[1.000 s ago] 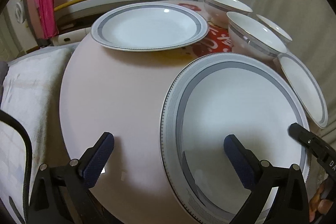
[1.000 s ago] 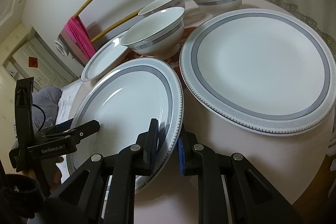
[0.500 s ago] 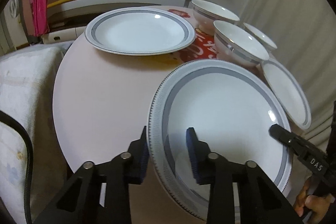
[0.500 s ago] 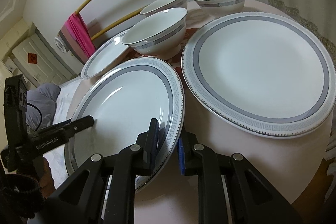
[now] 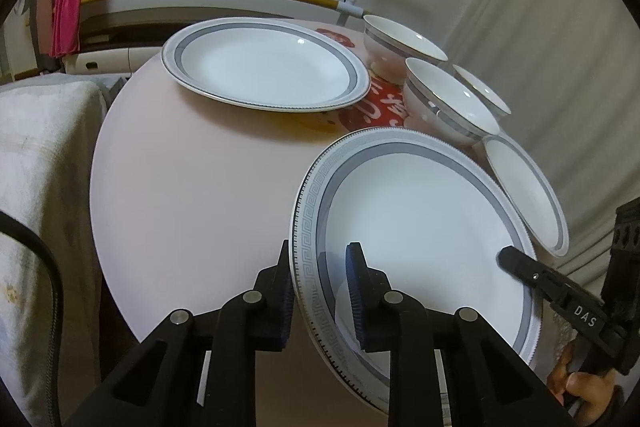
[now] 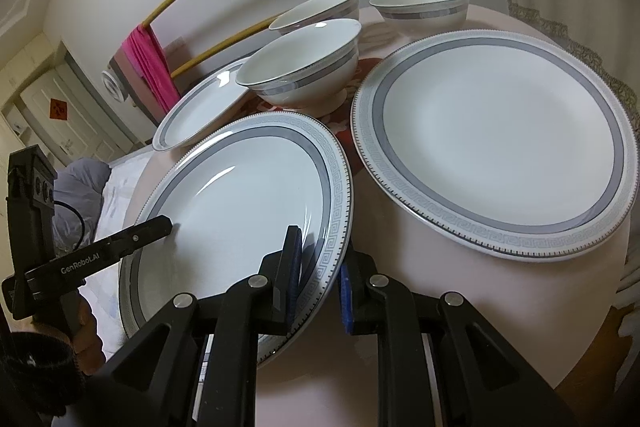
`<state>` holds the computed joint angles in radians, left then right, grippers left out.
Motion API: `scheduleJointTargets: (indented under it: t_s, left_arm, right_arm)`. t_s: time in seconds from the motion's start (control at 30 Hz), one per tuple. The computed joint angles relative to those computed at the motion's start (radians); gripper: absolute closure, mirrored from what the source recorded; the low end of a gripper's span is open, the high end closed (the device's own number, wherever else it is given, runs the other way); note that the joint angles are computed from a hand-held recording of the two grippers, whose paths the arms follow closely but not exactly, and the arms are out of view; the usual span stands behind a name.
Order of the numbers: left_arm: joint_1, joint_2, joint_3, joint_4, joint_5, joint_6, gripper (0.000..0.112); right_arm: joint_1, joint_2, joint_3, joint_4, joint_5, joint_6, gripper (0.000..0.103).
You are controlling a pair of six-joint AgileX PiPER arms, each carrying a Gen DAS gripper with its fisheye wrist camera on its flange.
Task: Organize plates and bowls
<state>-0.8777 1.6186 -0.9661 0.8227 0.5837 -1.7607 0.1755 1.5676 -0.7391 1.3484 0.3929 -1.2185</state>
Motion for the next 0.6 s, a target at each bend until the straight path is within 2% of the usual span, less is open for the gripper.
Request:
scheduleJointTargets:
  t_s: [0.27, 0.6]
  left_arm:
    - [-0.045, -0.074, 0.060, 0.077, 0.043, -0.105, 0.094]
    - [-0.094, -0.206, 0.130, 0.138, 0.179, -0.183, 0.095]
  right_arm:
    - [0.041, -0.027, 0.001, -0.026, -0.008, 0.032, 0.086]
    - [0.136, -0.003, -0.077, -0.068, -0.032, 0.119, 0.086]
